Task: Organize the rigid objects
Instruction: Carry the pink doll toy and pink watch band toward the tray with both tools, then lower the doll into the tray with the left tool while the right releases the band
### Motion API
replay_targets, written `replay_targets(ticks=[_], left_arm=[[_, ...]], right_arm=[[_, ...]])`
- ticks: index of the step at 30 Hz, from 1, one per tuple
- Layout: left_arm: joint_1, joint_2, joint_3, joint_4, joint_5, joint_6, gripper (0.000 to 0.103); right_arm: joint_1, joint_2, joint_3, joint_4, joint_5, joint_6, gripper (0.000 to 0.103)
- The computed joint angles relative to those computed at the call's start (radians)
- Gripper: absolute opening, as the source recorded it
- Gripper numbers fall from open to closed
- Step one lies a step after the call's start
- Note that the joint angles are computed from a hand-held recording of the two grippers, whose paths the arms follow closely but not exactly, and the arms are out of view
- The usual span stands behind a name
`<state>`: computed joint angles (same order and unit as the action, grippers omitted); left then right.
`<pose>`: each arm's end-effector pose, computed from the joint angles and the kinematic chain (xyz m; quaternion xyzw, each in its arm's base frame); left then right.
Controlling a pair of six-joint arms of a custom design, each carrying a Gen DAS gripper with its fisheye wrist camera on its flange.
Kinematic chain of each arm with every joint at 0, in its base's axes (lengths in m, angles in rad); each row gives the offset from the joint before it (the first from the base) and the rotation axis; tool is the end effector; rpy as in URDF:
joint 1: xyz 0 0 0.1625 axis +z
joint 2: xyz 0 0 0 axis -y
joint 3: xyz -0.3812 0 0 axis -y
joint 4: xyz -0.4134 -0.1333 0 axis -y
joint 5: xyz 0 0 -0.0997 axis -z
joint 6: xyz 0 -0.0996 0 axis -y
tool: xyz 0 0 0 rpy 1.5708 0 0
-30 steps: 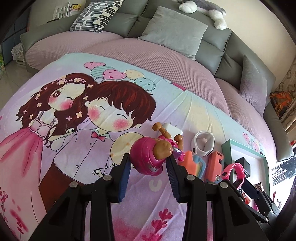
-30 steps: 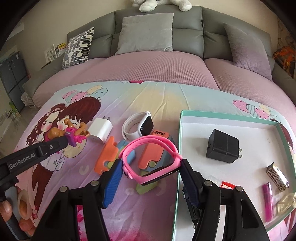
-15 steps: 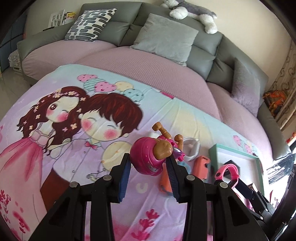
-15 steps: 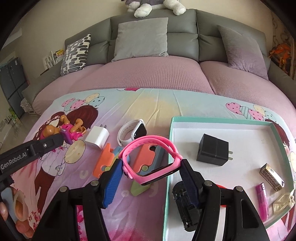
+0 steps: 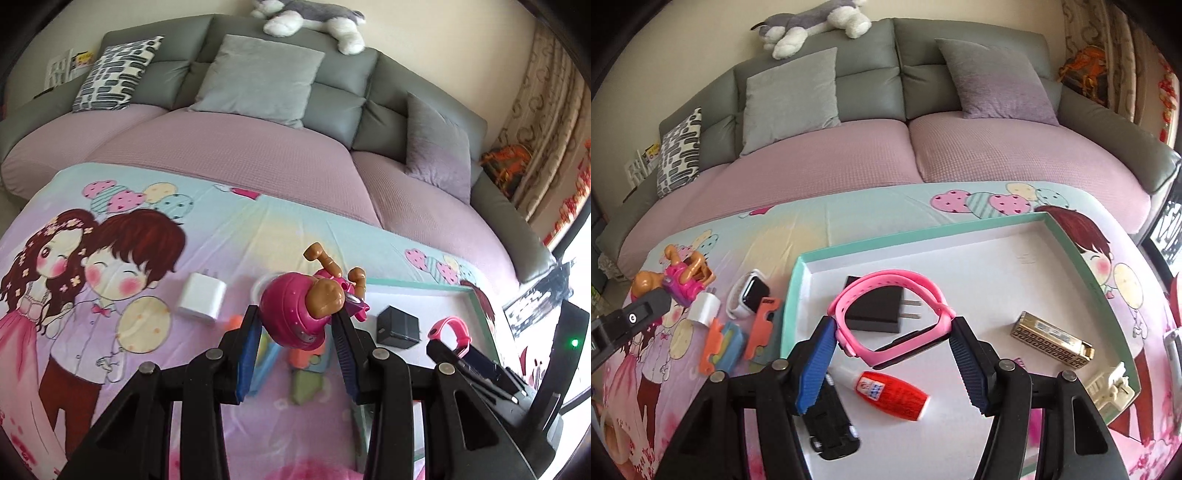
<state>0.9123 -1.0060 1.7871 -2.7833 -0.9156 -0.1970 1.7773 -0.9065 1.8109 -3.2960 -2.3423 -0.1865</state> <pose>-0.2267 -0.6100 0.1634 0.1445 0.9161 -0.3148 0.2019 0.1877 -0.5847 0.1620 0.0186 -0.8625 0.3731 0.3413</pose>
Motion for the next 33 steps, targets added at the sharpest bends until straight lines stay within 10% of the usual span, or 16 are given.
replay_targets(ticks=[14,33], left_arm=[[-0.064,0.165,-0.094,0.084,-0.156,0.063,0.041],[-0.059,0.254,-0.156,0.155,-0.122,0.043,0.041]], right_arm=[[-0.088,-0.150,0.110,-0.060,-0.037,0.115,0.066],[-0.122,-0.153,0.100,0.054,-0.026,0.149,0.067]])
